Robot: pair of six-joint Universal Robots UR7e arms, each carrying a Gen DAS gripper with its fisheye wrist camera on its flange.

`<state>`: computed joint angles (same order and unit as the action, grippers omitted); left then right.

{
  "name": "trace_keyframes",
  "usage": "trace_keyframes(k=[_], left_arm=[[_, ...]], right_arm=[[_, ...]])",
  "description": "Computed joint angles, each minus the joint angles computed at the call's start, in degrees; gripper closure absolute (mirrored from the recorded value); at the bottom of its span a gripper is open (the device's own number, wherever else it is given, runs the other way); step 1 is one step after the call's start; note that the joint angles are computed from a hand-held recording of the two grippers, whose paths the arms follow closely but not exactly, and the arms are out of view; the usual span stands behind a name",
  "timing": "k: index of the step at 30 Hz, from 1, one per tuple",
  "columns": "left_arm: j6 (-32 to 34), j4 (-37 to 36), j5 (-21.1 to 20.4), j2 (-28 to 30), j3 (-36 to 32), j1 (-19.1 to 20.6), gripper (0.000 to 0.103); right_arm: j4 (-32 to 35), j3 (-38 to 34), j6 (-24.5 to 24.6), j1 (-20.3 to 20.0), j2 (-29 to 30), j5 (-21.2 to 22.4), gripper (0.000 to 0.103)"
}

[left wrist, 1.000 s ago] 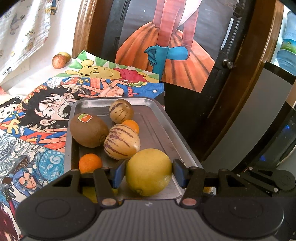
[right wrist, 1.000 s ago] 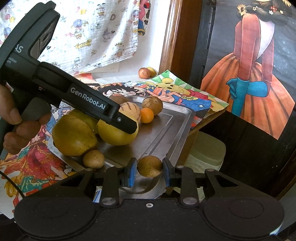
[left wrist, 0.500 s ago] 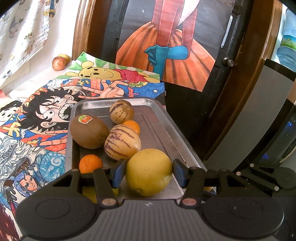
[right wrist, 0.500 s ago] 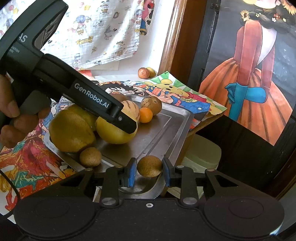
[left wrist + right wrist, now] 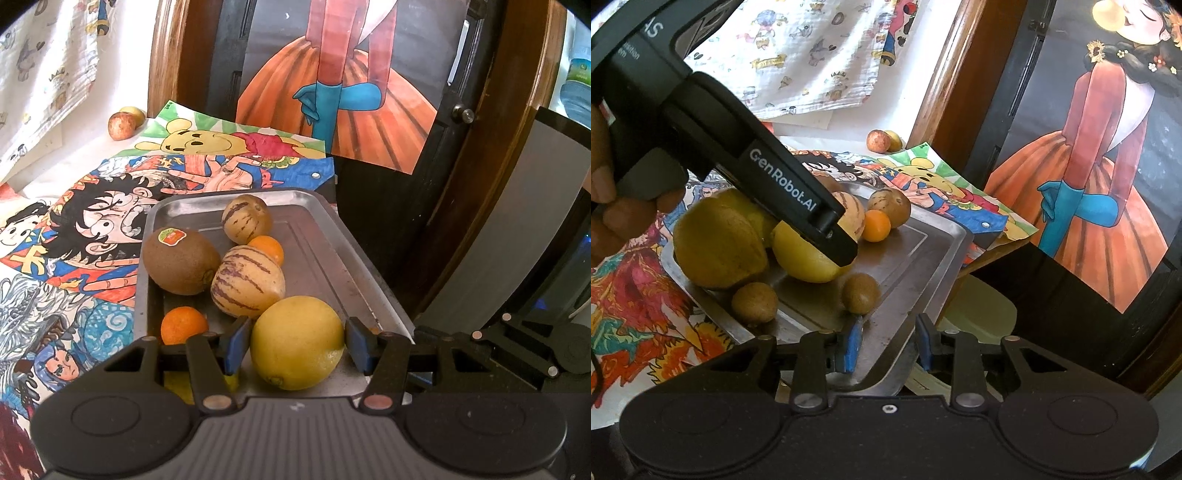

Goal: Organize fruits
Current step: 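Lower the lemon and brown fruit onto the tray and open both tools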

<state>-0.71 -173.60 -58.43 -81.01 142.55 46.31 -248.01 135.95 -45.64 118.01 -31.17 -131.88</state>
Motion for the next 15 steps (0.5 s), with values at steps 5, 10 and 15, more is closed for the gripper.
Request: trace_keyframes(k=[5,10,15], left_arm=[[-0.8,1.6,0.4,-0.4,-0.3,-0.2,0.041],[-1.2,2.4,0.7,-0.7,-0.3,-0.4,0.041],[-2.1,3.2,0.5,-1.2,-0.3,-0.5,0.041]], right_arm=[[-0.5,-0.1,0.1,-0.1,0.1,-0.3,0.069],[-0.8,0.1,0.7,0.1,0.3,-0.8,0.067],[-1.2,0.2,1.1,0.2,0.4,-1.2,0.060]])
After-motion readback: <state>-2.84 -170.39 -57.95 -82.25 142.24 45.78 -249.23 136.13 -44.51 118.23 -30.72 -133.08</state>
